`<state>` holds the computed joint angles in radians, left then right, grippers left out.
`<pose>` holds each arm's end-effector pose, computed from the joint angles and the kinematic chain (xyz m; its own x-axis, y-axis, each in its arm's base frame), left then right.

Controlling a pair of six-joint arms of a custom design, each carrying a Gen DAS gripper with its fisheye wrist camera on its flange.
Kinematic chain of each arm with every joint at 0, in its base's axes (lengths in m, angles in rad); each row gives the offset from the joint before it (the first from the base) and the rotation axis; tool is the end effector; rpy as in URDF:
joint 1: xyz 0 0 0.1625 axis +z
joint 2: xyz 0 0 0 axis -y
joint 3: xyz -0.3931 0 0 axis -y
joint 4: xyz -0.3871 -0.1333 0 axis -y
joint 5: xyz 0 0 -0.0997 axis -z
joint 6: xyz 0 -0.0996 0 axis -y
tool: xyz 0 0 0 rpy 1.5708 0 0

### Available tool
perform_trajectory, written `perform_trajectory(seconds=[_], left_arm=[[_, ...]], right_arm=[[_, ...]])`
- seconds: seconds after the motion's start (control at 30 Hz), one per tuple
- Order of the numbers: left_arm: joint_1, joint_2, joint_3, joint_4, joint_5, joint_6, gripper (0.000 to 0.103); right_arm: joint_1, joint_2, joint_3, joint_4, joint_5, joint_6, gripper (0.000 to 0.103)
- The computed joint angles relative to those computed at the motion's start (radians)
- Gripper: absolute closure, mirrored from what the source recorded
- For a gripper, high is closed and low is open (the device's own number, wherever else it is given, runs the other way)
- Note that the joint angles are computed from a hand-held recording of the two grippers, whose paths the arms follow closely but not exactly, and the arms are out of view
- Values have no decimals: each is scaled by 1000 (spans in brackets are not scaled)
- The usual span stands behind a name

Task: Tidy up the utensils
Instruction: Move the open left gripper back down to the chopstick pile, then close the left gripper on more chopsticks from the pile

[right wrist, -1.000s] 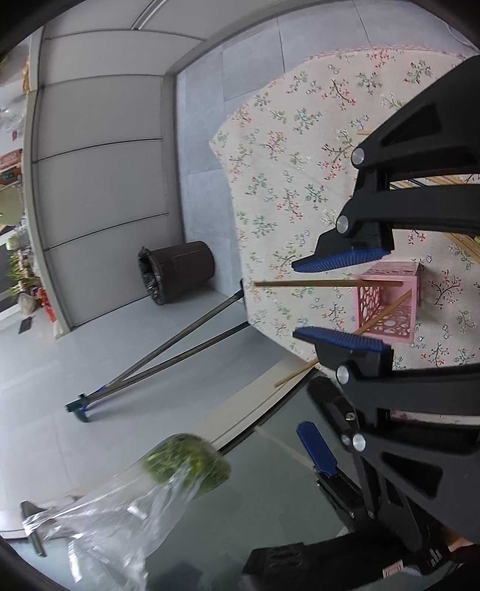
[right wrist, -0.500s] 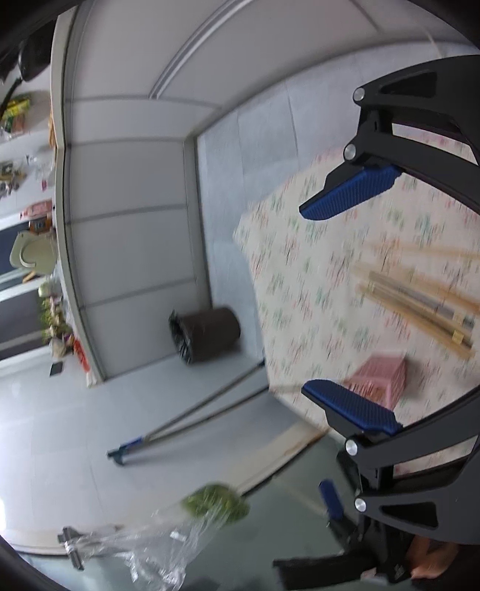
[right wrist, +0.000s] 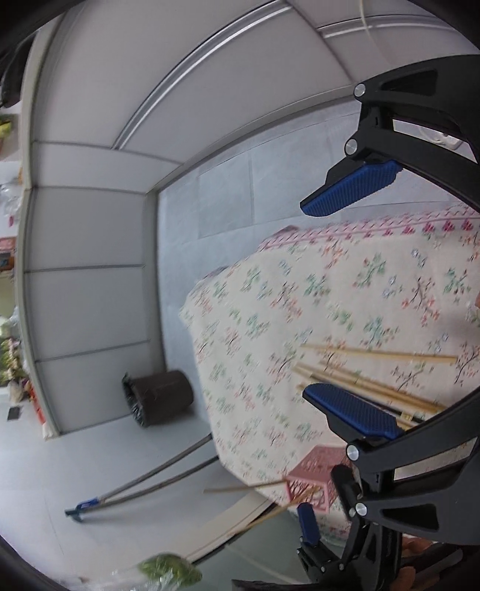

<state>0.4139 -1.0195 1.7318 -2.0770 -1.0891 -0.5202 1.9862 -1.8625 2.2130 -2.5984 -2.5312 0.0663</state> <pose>-0.4574 -0.3969 0.1376 -0.6794 0.5415 -0.4952 0.6436 0.7638 -0.0478 0.1942 -0.3122 0.4240 -0.7509 0.2851 0.5957 -0.2654 0.6957 -0.6675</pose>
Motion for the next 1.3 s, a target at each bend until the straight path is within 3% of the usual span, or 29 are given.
perform_trajectory(seconds=[0.07,0.13,0.2,0.33,0.4,1.03,1.3], left_arm=[[12,27,-8,0,-25,-6,9],[23,53,-17,-4,-37,-8,23],[38,84,-29,-3,-62,-2,43],[67,140,-47,-15,-115,6,64],[84,171,-59,-17,-143,18,80],[128,276,-101,14,-100,27,95],[104,215,-82,-11,-113,40,98]], right_arm=[[-30,-18,5,34,10,17,14],[-55,-27,9,69,16,34,14],[-77,-29,9,99,23,49,14],[-114,-21,7,126,40,69,14],[-133,-19,6,131,53,67,14],[-185,1,1,146,76,62,14],[-187,15,1,158,66,77,14]])
